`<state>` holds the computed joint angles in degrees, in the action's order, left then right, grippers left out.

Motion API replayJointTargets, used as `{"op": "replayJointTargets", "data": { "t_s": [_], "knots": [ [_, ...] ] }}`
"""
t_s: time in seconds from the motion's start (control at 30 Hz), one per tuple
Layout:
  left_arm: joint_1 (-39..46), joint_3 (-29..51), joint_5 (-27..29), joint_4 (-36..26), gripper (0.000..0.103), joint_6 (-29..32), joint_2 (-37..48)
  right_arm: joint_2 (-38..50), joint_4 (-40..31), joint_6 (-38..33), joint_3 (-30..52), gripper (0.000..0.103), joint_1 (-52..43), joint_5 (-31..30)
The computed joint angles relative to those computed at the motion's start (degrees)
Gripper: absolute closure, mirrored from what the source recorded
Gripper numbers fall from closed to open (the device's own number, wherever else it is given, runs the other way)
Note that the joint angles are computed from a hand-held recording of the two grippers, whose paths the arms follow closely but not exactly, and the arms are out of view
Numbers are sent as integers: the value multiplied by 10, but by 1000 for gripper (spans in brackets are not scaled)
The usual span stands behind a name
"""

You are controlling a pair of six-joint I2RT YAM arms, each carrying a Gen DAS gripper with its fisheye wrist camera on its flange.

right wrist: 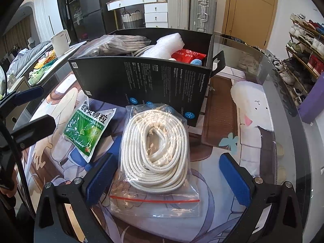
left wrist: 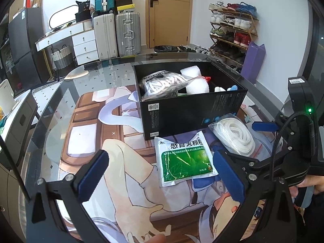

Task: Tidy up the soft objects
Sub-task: 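Close the right gripper on the bagged white rope coil and lift it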

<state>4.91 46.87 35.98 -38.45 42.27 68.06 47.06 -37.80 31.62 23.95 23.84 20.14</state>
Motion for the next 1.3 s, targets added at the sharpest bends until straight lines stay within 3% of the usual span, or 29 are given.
{"op": "replayJointTargets", "data": {
  "t_s": [0.17, 0.4, 0.53, 0.87, 1.3],
  "knots": [
    [-7, -8, -5, 5, 0, 4, -4, -9, -5, 3, 2, 13, 22, 8],
    [-14, -12, -10, 12, 0, -4, -6, -46, 1, -20, -3, 46, 29, -17],
    [-19, -15, -13, 15, 0, -10, -6, -74, -10, -34, -5, 58, 16, -36],
    [-35, -23, -22, 18, 0, -31, -5, -125, -63, -31, 24, 60, 56, -18],
    [-103, -43, -84, 57, 0, -81, 3, -186, -155, 21, 91, 61, 153, 70]
  ]
}}
